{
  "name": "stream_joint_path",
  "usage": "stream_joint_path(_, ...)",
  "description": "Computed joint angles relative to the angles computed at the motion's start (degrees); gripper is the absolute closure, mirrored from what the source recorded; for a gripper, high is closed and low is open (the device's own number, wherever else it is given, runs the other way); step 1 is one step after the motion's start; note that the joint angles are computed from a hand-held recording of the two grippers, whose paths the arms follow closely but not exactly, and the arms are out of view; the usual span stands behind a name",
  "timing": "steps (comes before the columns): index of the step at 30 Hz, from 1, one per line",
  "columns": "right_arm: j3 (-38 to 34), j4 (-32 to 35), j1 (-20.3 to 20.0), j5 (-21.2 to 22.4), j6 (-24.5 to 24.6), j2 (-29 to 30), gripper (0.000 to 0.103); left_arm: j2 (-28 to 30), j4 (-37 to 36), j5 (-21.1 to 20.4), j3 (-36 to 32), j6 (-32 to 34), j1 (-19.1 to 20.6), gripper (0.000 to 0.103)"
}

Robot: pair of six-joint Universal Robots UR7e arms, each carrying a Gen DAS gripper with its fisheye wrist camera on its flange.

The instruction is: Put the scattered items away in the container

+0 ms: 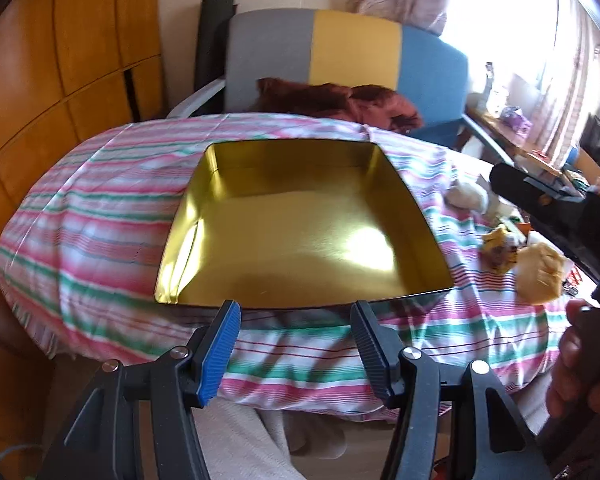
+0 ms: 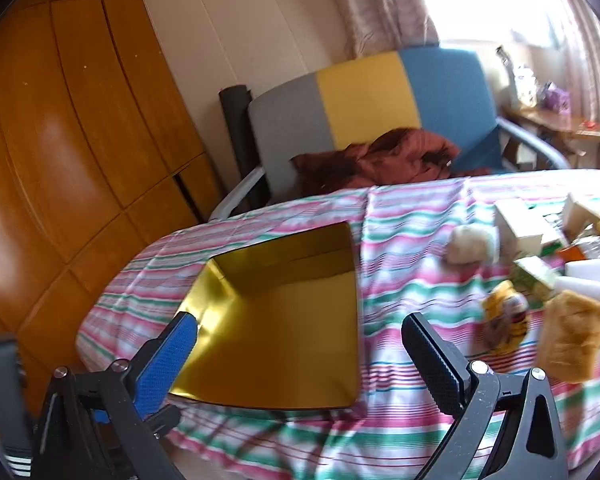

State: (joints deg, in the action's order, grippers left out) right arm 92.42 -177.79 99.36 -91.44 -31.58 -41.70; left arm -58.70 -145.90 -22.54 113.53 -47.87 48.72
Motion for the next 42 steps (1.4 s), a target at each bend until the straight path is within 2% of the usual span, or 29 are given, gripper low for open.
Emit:
stream_joint_path(3,1.28,-4.11,-0.40,-0.49,-1.46,-0.27,0.000,0.34,-1.34,-0.73,-0.32,1.29,-0.02,0.044)
stream_joint_path(7,2.43,-8.66,-1.43,-1.28,-1.71,-0.99,0.001,0.49,-2.58,-4.65,-0.43,2.82,0.59,0.044)
stream_joint_path(9,2.95,-10.43,-2.08,-2.35,-0.66,-1.55,0.010,0.90,-1.19,-5.70,-0.88,2.47,0.76,0.044)
stream_joint_path(12,3.58,-11.02,-3.69,-3.20,1.74,-3.02,0.016,2.18,-3.66,-8.41,-1.77,7.23,1.04,0.044)
stream_joint_path(15,4.42,-12.25,-5.28,-4.78,3.68,-4.12,0.017,4.28,-3.78,-10.93,-4.24,12.58,1.30,0.044)
stream_joint_path(20,5.31,-15.69,-7.55,-10.41,6.76,-4.98,0.019,9.11,-4.01,-10.72,-10.23,18.97,1.84,0.044)
stream_joint_path(22,4.75,-15.73,-8.20,-13.03,7.72,-4.85,0.022,11.24,-6.17,-10.67,-12.63,22.41,1.94,0.044)
stream_joint_path(24,3.99,-14.94,-8.84,-14.81,8.59,-4.72,0.029,13.38,-6.73,-10.44,-15.42,24.78,2.07,0.044)
stream_joint_path(27,2.76,-14.46,-9.76,-15.52,8.80,-4.29,0.038,16.84,-6.68,-10.43,-20.17,27.82,2.37,0.044)
stream_joint_path(34,-1.38,-9.52,-10.19,-14.99,6.81,-1.71,0.038,21.27,-5.48,-10.99,-26.68,29.75,3.21,0.044)
stream_joint_path(37,-3.41,-9.09,-10.05,-16.40,5.35,0.12,0.039,22.65,-5.83,-10.91,-28.72,31.10,3.66,0.044)
stream_joint_path(39,-4.68,-8.07,-10.24,-17.23,5.37,0.93,0.046,23.65,-6.60,-11.31,-30.22,32.46,3.98,0.044)
stream_joint_path(42,-4.32,-7.98,-11.03,-15.24,6.16,0.59,0.048,25.64,-9.36,-12.03,-32.63,36.32,4.41,0.044)
